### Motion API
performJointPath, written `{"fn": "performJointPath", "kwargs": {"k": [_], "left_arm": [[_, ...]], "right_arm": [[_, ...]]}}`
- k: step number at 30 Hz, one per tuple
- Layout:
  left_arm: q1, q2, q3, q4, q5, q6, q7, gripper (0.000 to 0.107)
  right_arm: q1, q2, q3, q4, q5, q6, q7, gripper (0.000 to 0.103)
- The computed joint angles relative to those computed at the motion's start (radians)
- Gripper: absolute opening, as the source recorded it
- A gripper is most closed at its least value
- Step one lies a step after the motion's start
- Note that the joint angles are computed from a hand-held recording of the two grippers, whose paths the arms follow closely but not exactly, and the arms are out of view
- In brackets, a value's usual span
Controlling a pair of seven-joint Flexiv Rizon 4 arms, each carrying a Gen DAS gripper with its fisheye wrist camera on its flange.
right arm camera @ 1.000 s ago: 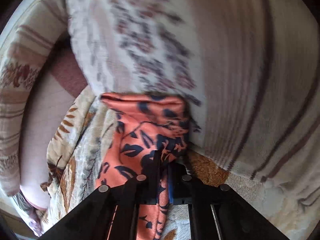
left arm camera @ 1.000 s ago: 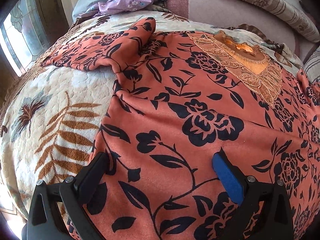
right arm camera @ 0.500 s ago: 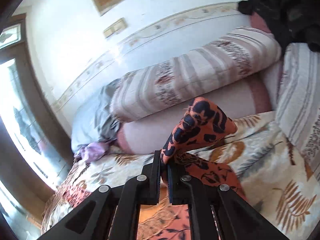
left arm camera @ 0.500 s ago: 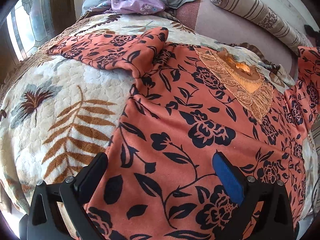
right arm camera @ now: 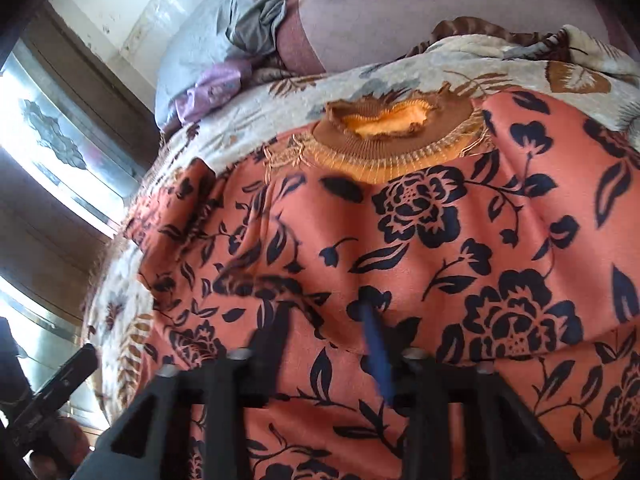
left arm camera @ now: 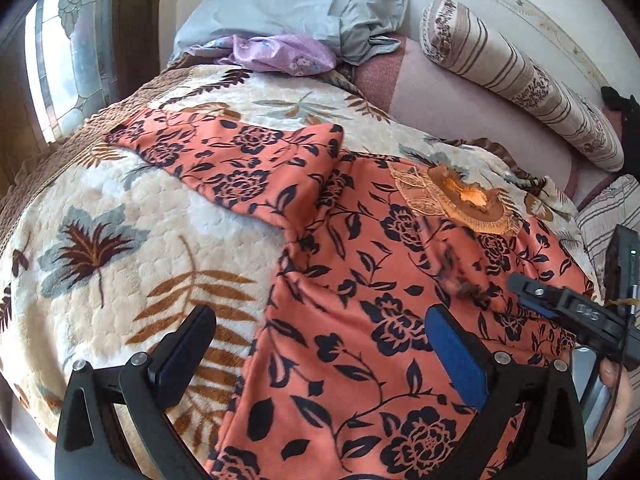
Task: Fold small clothes
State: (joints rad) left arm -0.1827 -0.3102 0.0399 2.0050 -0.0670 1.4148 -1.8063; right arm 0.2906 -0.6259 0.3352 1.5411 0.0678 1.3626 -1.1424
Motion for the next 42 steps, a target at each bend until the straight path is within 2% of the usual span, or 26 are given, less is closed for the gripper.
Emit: {"fn": "performJointPath", "kwargs": {"k": [1,2,4,6,8,10,13,18,20,22,23,24,25,26,29,35,38,42], "left_arm": [[0.027,-0.014,-0.048,-0.012,-0.036,0.002,0.044,0.103],[0.065,-0.033,-0.114,-0.024,-0.092,0.008,0.106,0.103],[0.099,-0.075,-0.195,-0.067,-0.183,-0.027,0.180,0.103],[0.158,-0.123,-0.308,-0.103,-0.329,-0.070,0.281,0.103],[0.167,-0.172,-0.341,-0.158,-0.421,-0.148,0.276,0.103],[0.197,-0.215,-0.408,-0.185,-0.552,-0.182,0.315,0.103],[0.169,-0.262,-0.390,-0.230,-0.651,-0.231,0.255,0.103],[0.135,-0.288,-0.378,-0.259,-0.745,-0.246,0.269,0.100],[0.113,-0.301,-0.345,-0.291,-0.722,-0.288,0.244,0.084],[0.082,-0.313,-0.287,-0.324,-0.661,-0.336,0.182,0.057],[0.069,-0.315,-0.265,-0.338,-0.626,-0.356,0.159,0.050],[0.061,-0.321,-0.243,-0.355,-0.591,-0.380,0.140,0.037],[0.050,-0.323,-0.218,-0.368,-0.552,-0.402,0.112,0.017],[0.037,-0.327,-0.191,-0.388,-0.508,-0.431,0.078,0.010],[0.044,-0.314,-0.195,-0.376,-0.477,-0.389,0.096,0.006],[-0.027,-0.219,-0.117,-0.358,-0.256,-0.103,0.158,0.006],[-0.028,-0.232,-0.078,-0.394,-0.206,-0.142,0.136,0.006],[-0.041,-0.329,0.004,-0.487,-0.131,-0.321,0.016,0.006]], "right_arm": [[-0.012,0.018,0.005,0.029,0.022,0.055,0.001,0.094],[-0.038,0.029,0.034,0.043,0.048,0.086,-0.004,0.094],[-0.098,0.036,0.094,0.061,0.106,0.129,-0.002,0.094],[-0.158,0.044,0.154,0.090,0.152,0.166,-0.007,0.094],[-0.198,0.044,0.197,0.115,0.175,0.199,-0.013,0.094],[-0.249,0.049,0.247,0.151,0.188,0.222,-0.026,0.094],[-0.300,0.044,0.304,0.188,0.188,0.265,-0.030,0.094],[-0.341,0.017,0.346,0.234,0.140,0.311,-0.002,0.094],[-0.353,-0.006,0.360,0.241,0.126,0.326,0.022,0.094],[-0.365,-0.027,0.374,0.253,0.110,0.354,0.039,0.094],[-0.356,-0.027,0.364,0.263,0.099,0.373,0.045,0.093],[-0.348,-0.024,0.354,0.272,0.086,0.387,0.051,0.093],[-0.335,-0.020,0.339,0.279,0.073,0.395,0.058,0.093],[-0.325,-0.016,0.324,0.285,0.060,0.399,0.066,0.093],[-0.317,-0.013,0.308,0.303,0.016,0.408,0.087,0.093],[-0.388,-0.034,0.367,0.321,-0.081,0.404,0.137,0.093],[-0.432,-0.039,0.405,0.321,-0.126,0.374,0.175,0.093],[-0.516,-0.033,0.466,0.321,-0.183,0.407,0.205,0.093]]}}
